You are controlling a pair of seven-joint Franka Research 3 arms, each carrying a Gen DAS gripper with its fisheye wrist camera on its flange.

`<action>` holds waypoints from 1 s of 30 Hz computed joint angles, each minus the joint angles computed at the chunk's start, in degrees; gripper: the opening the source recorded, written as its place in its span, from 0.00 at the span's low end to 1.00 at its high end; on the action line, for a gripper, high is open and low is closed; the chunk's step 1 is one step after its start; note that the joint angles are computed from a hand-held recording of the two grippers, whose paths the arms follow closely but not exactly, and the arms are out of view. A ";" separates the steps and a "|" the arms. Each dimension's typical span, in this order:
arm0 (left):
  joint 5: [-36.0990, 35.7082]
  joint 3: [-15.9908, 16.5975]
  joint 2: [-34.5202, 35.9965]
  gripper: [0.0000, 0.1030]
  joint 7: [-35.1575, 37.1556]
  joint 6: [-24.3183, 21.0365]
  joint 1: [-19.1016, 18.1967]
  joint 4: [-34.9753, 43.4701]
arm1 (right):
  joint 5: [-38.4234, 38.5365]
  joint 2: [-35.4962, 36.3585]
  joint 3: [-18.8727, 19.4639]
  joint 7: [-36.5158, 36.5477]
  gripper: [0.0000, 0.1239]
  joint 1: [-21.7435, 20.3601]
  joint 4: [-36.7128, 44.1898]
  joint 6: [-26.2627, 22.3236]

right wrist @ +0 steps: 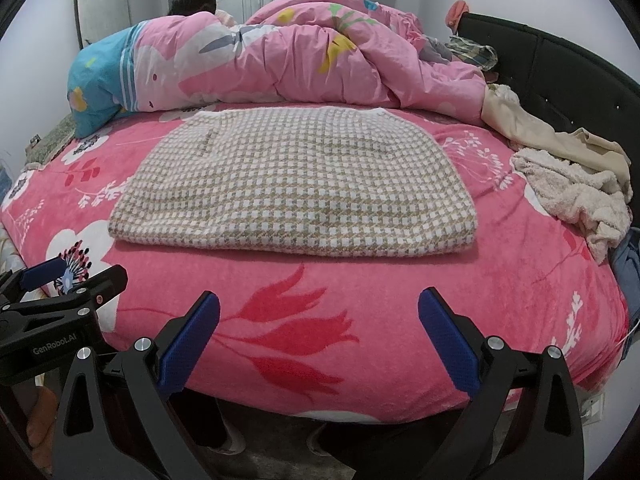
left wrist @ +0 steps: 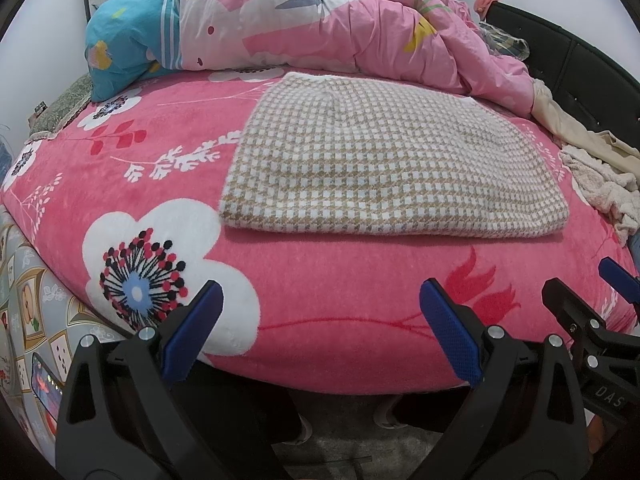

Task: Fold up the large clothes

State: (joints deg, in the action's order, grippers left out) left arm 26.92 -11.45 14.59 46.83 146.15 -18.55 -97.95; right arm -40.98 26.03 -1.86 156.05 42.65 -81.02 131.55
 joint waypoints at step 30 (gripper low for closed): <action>0.63 0.19 -0.30 0.92 -1.00 -0.38 -0.13 -0.03 | 0.19 0.20 0.07 -0.63 0.78 -0.06 0.17 0.06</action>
State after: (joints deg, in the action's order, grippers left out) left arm 27.55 -11.26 14.30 45.83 145.76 -18.68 -97.99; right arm -40.79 26.23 -1.79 155.42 42.59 -80.85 131.61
